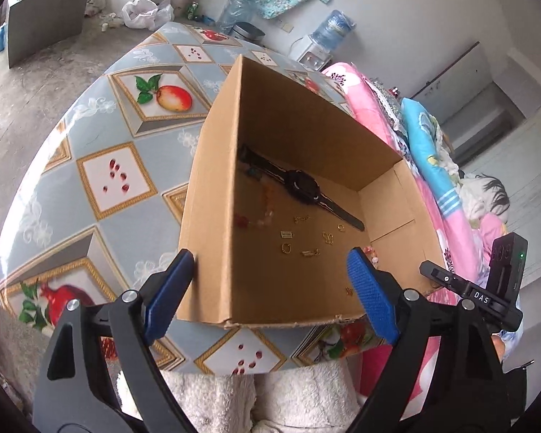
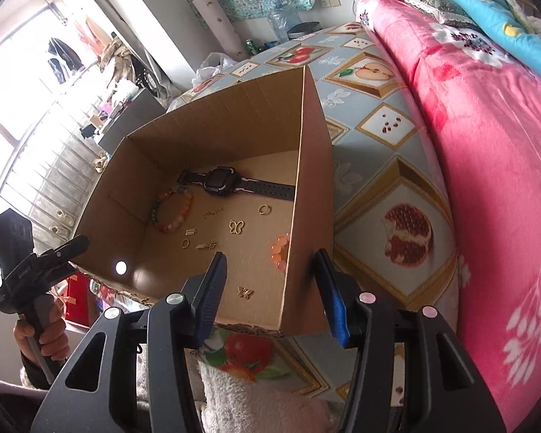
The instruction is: Organize jewelry
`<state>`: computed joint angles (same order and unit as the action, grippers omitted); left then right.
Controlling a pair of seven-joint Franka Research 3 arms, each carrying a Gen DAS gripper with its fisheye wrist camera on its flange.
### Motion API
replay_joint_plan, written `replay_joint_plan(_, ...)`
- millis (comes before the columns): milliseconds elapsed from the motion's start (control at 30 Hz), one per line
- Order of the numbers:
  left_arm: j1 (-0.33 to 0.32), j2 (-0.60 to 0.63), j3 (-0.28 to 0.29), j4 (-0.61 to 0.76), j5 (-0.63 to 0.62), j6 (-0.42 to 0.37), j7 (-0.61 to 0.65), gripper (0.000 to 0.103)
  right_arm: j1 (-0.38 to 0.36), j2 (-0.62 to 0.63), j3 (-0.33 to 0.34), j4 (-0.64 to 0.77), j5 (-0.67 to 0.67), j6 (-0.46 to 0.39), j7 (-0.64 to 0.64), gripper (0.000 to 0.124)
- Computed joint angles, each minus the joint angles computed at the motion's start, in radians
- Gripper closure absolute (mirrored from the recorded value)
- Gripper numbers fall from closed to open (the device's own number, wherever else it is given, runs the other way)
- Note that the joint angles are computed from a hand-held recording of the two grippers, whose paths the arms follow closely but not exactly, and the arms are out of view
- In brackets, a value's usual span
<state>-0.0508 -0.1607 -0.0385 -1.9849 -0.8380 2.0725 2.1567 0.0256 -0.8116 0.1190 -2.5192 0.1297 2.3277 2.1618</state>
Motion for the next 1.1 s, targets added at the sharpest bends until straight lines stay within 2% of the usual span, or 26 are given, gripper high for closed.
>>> replay_joint_plan(200, 0.000, -0.054, 0.017, -0.060, -0.027, 0.033, 0.058, 0.021, -0.003, -0.049, 0.047, -0.028, -0.036, -0.001, 0.034, 0.074)
replay_joint_plan(267, -0.006, -0.103, 0.019, -0.100, -0.024, 0.087, 0.088, 0.019, -0.009, -0.095, 0.066, -0.043, -0.048, 0.001, 0.063, 0.073)
replay_joint_plan(333, -0.017, -0.169, 0.024, -0.156, -0.015, 0.166, 0.117, 0.019, -0.033, -0.152, 0.106, -0.051, -0.085, -0.016, 0.107, 0.067)
replay_joint_plan(367, -0.026, -0.203, 0.027, -0.185, -0.011, 0.210, 0.129, 0.015, -0.039, -0.174, 0.120, -0.056, -0.101, -0.018, 0.123, 0.066)
replay_joint_plan(500, -0.065, -0.316, 0.041, -0.282, 0.014, 0.345, 0.158, 0.009, -0.041, -0.261, 0.188, -0.060, -0.163, -0.048, 0.172, 0.050)
replay_joint_plan(700, -0.105, -0.400, 0.049, -0.357, 0.094, 0.445, 0.089, 0.009, -0.051, -0.272, 0.309, 0.004, -0.292, -0.096, 0.209, 0.031)
replay_joint_plan(800, -0.095, -0.430, 0.007, -0.396, 0.182, 0.535, 0.021, 0.009, -0.092, -0.274, 0.379, 0.045, -0.385, -0.096, 0.244, 0.028)
replay_joint_plan(867, -0.100, -0.448, -0.008, -0.422, 0.236, 0.584, 0.003, 0.009, -0.096, -0.267, 0.396, 0.061, -0.420, -0.081, 0.258, 0.028)
replay_joint_plan(1000, -0.153, -0.456, 0.021, -0.432, 0.302, 0.597, -0.007, 0.009, -0.073, -0.244, 0.376, 0.047, -0.418, -0.018, 0.301, 0.028)
replay_joint_plan(1100, -0.172, -0.439, 0.031, -0.421, 0.359, 0.562, -0.063, 0.009, -0.068, -0.213, 0.379, 0.048, -0.405, -0.023, 0.337, 0.028)
